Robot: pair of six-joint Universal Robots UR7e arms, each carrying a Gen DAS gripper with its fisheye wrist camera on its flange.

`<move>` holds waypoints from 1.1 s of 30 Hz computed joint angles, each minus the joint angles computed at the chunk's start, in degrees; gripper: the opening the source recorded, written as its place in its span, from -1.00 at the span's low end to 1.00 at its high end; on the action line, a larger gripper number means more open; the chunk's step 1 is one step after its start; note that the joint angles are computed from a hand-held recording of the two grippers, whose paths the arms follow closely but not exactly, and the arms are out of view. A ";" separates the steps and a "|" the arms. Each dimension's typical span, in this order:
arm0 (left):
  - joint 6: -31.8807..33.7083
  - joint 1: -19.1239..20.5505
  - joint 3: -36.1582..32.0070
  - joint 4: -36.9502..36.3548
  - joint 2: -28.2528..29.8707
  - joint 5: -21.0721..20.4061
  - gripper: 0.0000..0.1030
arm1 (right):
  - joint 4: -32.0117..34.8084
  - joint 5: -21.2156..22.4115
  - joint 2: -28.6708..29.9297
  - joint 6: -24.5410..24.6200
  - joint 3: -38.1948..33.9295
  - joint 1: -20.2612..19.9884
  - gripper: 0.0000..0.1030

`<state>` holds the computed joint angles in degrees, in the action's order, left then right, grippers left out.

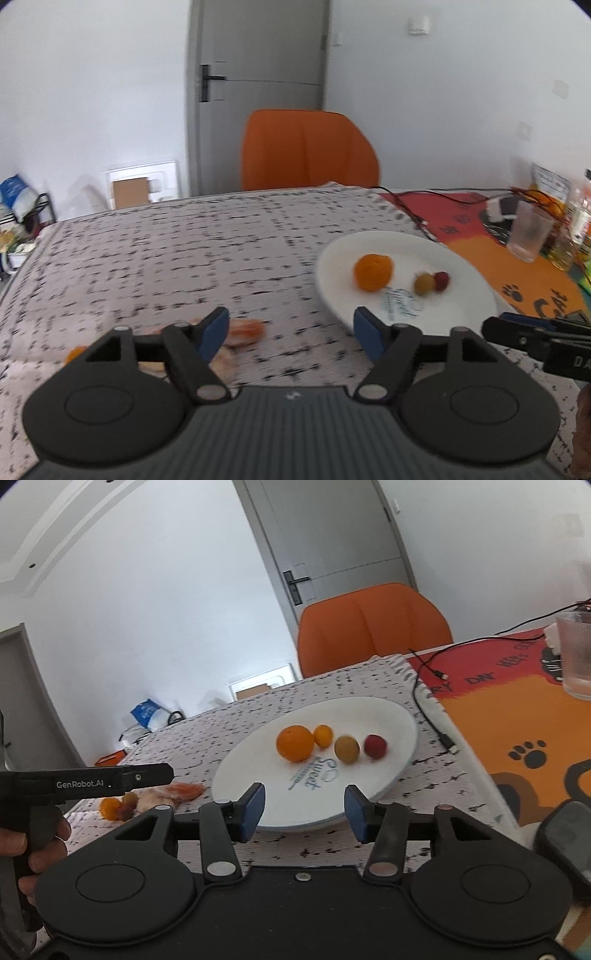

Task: Organize fruits
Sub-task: 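Withdraw both open tools from the bowl toward the remaining fruit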

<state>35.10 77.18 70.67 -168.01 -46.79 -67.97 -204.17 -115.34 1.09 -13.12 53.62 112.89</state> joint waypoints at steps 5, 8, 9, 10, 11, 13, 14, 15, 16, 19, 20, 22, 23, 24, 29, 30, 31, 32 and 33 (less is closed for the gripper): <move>-0.36 0.44 0.58 -1.50 -0.97 2.12 0.50 | 0.83 1.52 0.47 0.34 -0.88 0.02 0.01; -0.30 0.52 1.44 -2.14 -1.94 3.17 0.51 | 2.14 1.42 0.93 0.64 -2.09 0.24 0.08; 0.08 0.74 2.01 -2.92 -2.40 2.82 0.56 | 2.36 1.64 1.08 0.49 -2.38 0.31 0.15; 0.29 0.88 2.41 -3.46 -2.72 2.75 0.59 | 2.54 1.78 1.33 0.24 -2.81 0.47 0.21; 0.33 1.03 2.78 -3.97 -3.00 2.71 0.60 | 2.80 1.82 1.57 0.04 -3.23 0.61 0.22; -0.30 1.48 3.30 -4.24 -3.61 2.44 0.60 | 3.49 1.96 2.05 -0.45 -4.12 0.86 0.33; -0.60 1.73 3.60 -4.18 -3.96 2.18 0.61 | 3.78 1.88 2.36 -0.64 -4.67 1.03 0.37; -0.78 1.95 3.89 -4.21 -4.26 2.03 0.62 | 3.94 1.86 2.63 -0.75 -5.14 1.15 0.47; -0.85 2.15 4.30 -4.45 -4.57 2.11 0.67 | 4.01 1.92 2.92 -0.88 -5.60 1.25 0.57; -1.31 2.79 4.86 -5.28 -5.00 2.03 0.74 | 4.48 2.17 3.65 -1.34 -6.81 1.42 0.78; -1.47 3.01 5.08 -5.60 -5.16 1.87 0.75 | 4.83 1.99 3.85 -1.37 -7.18 1.48 0.82; -1.87 3.32 5.44 -5.95 -5.44 1.74 0.79 | 5.63 1.53 4.35 -1.07 -8.18 1.62 1.00; -1.97 3.49 5.66 -6.19 -5.59 1.49 0.81 | 5.61 1.58 4.43 -0.68 -8.29 1.64 1.00; -2.10 3.64 5.80 -6.47 -5.69 1.37 0.83 | 5.57 1.81 4.49 -0.24 -8.38 1.64 1.00; -3.49 4.72 6.23 -5.95 -6.57 -0.81 0.91 | 7.84 1.40 5.72 -0.03 -11.01 2.12 1.00; -3.47 4.92 6.27 -5.59 -6.77 -1.14 0.92 | 8.29 1.44 6.03 -0.22 -11.62 2.20 1.00; -3.31 5.03 6.22 -5.30 -6.87 -1.20 0.92 | 8.88 1.46 6.48 -0.31 -12.45 2.31 1.00; -3.11 5.18 6.14 -5.11 -6.93 -1.22 0.92 | 9.55 1.48 6.87 -0.31 -13.30 2.38 1.00; -2.91 5.33 6.20 -5.13 -7.09 -1.31 0.92 | 10.13 1.49 7.24 -0.34 -14.01 2.46 1.00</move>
